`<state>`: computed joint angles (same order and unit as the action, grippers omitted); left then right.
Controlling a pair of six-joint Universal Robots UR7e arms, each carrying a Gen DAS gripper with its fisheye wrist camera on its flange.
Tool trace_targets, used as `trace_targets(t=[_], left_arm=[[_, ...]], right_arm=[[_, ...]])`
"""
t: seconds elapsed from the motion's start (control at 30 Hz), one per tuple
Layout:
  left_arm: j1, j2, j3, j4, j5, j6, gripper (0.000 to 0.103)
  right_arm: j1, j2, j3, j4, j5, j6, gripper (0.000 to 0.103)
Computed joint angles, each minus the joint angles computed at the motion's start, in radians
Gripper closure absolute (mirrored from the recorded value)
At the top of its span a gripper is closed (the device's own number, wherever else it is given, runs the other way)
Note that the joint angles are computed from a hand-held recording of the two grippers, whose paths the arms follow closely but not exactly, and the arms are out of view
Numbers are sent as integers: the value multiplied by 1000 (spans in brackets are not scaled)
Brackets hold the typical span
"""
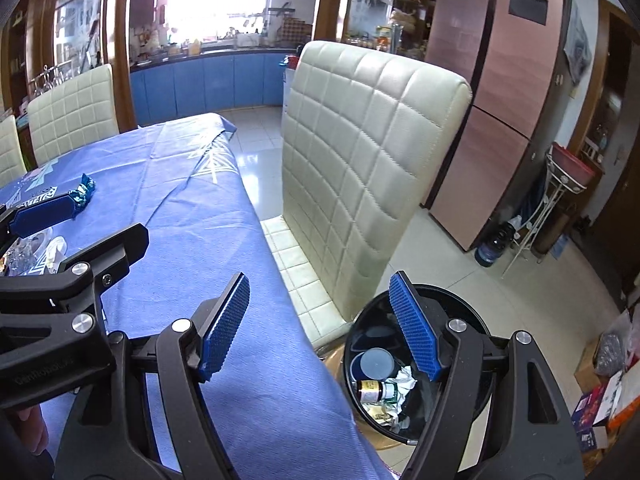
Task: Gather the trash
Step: 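Move both grippers back over the table toward the remaining trash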
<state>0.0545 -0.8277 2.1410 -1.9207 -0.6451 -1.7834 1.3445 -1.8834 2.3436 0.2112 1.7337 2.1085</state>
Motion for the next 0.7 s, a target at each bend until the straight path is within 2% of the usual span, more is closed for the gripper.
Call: trace_targets(t=[0.43, 0.7], left_arm=[[-55, -52, 10, 210, -78, -205, 18], [-98, -105, 42, 349, -169, -371, 18]], right_arm=[[89, 59, 20, 5, 15, 4, 30], [198, 145, 41, -17, 43, 30, 31]])
